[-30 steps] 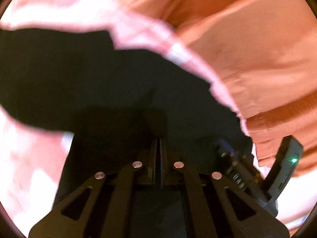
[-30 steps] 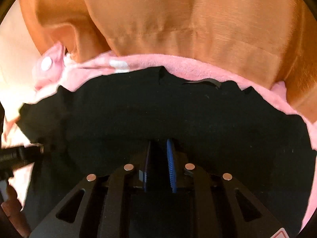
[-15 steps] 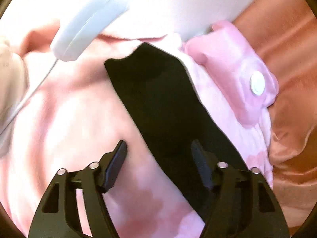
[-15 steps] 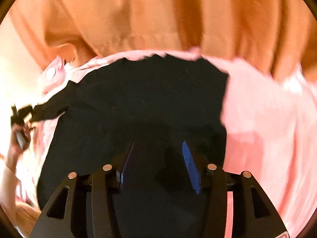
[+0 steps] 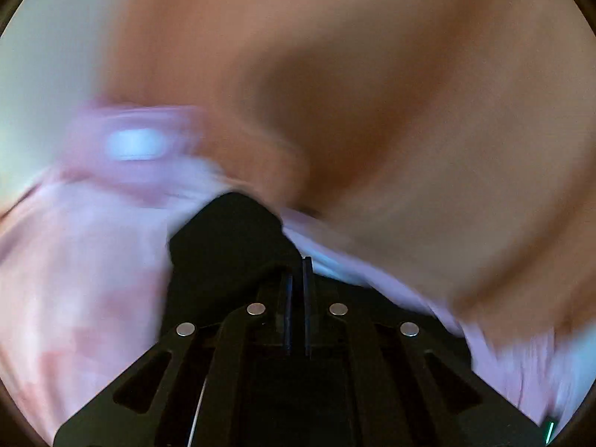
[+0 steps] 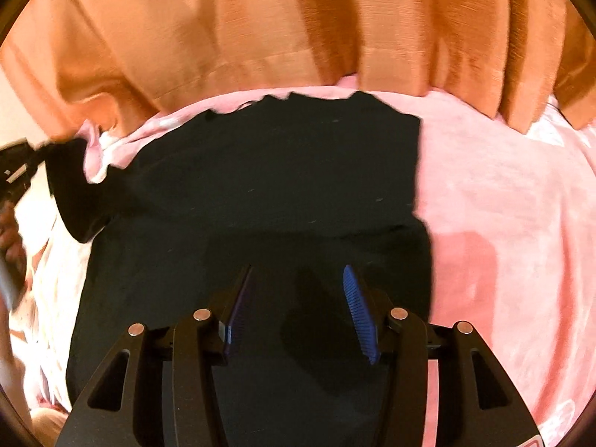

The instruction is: Fold small clothes

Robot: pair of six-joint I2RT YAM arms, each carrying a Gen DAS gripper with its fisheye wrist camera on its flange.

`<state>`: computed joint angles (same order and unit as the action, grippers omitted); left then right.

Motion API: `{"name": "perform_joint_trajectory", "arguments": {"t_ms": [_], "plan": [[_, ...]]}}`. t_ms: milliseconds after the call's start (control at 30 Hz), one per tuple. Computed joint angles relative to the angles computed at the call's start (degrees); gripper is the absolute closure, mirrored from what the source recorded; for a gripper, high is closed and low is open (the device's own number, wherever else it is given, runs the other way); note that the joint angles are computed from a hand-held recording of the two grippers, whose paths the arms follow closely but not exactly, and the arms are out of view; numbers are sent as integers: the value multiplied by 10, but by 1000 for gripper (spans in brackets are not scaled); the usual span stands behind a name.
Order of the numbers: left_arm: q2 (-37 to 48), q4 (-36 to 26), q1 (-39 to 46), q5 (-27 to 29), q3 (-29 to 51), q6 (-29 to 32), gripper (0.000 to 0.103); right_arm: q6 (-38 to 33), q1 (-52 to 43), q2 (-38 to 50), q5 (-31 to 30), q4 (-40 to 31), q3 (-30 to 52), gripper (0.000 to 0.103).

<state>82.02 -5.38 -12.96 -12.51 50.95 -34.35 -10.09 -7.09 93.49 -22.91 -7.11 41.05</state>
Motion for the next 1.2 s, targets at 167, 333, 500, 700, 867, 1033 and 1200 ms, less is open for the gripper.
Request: {"name": "perform_joint_trajectory", "arguments": {"t_ms": [167,333,500,700,867,1033,1200], "plan": [[190,-28,-178,-8,97,-24,74,2,-25,23,19,8,18,54],[128,-3,-168,-47,14,-92,42,4,-39,30,-10,-19,43,54],[25,-34,-40,21,-87,-176,34,26,-30,71,-61,-48,89,54],[-27,18,93,158,-187,-263,35,75,11,122,-52,-19,120,54],[-67,57,127,215,-230,-269,35,137,38,183,-50,11,159,68],[-4,93,134,245,-208,-250,58,132,78,173,-43,16,172,100],[27,103,119,233,-185,-245,90,119,44,23,-125,53,120,101]]}}
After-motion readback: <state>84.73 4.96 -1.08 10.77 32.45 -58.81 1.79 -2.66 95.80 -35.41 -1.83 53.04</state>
